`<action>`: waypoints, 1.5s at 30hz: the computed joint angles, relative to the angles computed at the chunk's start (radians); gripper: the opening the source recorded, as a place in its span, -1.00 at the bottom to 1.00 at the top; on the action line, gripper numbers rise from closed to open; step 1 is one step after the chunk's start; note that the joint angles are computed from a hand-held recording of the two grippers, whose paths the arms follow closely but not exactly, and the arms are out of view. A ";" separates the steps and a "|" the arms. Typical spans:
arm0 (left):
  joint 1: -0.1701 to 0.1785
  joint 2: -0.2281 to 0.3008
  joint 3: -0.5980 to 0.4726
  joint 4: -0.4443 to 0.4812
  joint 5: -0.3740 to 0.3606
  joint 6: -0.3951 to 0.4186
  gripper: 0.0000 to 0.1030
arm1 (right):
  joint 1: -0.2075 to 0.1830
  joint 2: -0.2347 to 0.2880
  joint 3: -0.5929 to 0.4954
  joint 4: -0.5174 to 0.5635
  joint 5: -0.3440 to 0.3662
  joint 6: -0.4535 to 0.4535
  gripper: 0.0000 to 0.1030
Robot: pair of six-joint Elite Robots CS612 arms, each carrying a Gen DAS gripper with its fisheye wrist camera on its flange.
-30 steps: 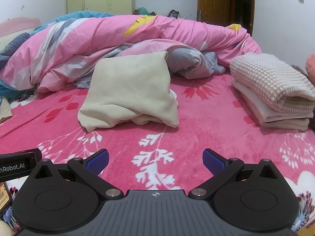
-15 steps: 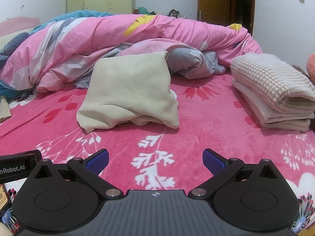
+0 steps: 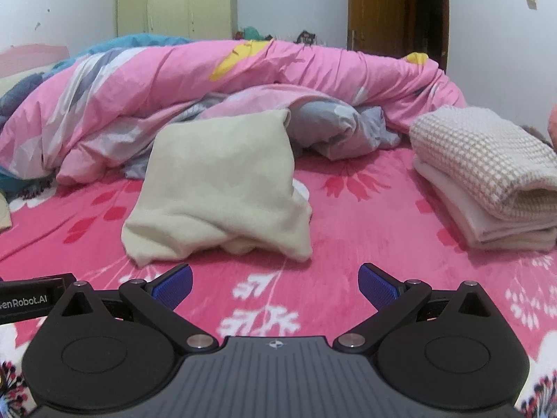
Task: Fold clothes
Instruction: 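Reach the right tool to the cream cloth's edge and close on it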
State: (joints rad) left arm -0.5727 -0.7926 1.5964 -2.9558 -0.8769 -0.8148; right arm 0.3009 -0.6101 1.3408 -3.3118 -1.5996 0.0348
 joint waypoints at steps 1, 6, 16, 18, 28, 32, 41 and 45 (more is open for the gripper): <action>0.005 0.010 -0.010 -0.020 -0.003 0.009 1.00 | -0.004 0.009 -0.012 -0.013 0.009 0.000 1.00; 0.028 0.070 -0.087 -0.070 0.008 0.067 1.00 | -0.022 0.072 -0.116 -0.052 0.049 -0.005 1.00; 0.075 0.167 -0.230 -0.074 -0.057 0.143 0.97 | -0.041 0.247 -0.471 0.096 0.123 -0.019 1.00; 0.081 0.179 -0.245 -0.072 -0.073 0.149 0.91 | -0.045 0.284 -0.546 0.142 0.138 -0.010 1.00; 0.117 0.194 -0.247 -0.062 -0.211 0.078 -0.13 | -0.051 0.354 -0.703 0.295 0.258 0.019 0.22; 0.122 0.191 -0.233 -0.105 -0.243 0.067 -0.51 | -0.039 0.331 -0.666 0.268 0.242 -0.013 -0.46; 0.116 0.186 -0.212 -0.159 -0.237 0.073 -0.63 | -0.039 0.239 -0.499 0.151 0.292 -0.023 -0.71; 0.115 0.181 -0.204 -0.167 -0.229 0.067 -0.63 | -0.042 0.191 -0.409 0.104 0.346 -0.030 -0.73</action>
State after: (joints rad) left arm -0.4582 -0.6117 1.3920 -3.1223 -1.1063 -0.7475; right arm 0.2586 -0.4194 0.9314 -3.2083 -1.2534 0.0049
